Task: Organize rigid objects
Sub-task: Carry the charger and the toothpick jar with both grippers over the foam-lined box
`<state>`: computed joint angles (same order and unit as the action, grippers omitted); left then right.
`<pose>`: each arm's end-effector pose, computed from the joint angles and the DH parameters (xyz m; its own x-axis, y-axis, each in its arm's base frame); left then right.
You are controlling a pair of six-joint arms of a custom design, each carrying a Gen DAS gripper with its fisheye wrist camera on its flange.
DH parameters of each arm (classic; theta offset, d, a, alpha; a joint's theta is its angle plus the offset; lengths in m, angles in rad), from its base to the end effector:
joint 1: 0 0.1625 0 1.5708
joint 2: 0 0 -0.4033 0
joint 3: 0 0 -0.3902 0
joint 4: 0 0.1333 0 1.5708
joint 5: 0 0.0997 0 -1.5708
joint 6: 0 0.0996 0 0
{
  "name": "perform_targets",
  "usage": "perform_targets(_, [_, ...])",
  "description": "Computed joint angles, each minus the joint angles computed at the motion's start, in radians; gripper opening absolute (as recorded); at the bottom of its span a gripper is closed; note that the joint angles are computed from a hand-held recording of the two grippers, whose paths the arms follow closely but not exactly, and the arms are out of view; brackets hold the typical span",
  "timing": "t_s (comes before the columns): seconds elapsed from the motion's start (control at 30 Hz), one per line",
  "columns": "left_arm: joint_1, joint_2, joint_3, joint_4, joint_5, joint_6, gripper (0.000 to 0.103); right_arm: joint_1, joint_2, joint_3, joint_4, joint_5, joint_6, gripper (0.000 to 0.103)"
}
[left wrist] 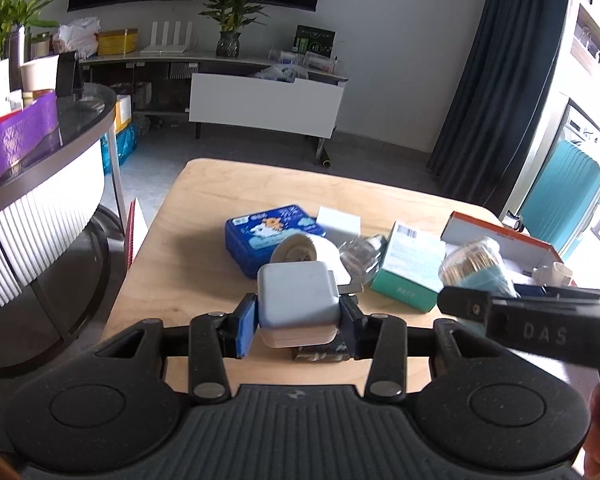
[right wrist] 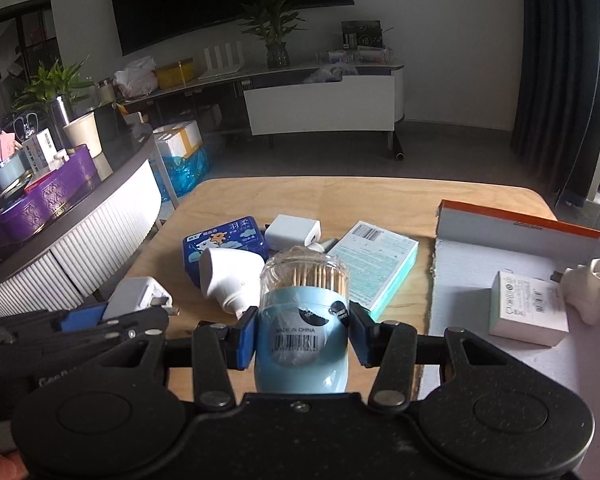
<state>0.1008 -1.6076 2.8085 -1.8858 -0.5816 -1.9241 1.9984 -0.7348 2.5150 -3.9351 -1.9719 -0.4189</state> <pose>-0.1244 -0.2302 0.0899 -0.7942 -0.2714 -0.5438 0.3345 0.5519 -0.7639 0.2318 -0.2810 0.0297 -0.7062 -0.4786 0.5218 -0.6931 0.6179 -0.3713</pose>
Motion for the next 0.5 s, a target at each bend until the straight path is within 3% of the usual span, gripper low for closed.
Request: perform_targets(0.5, [0.008,0.123,-0.039,-0.141,0.017,0.078,0.043,-0.018,-0.098,0.107,-0.072,-0.036,-0.014,0.057])
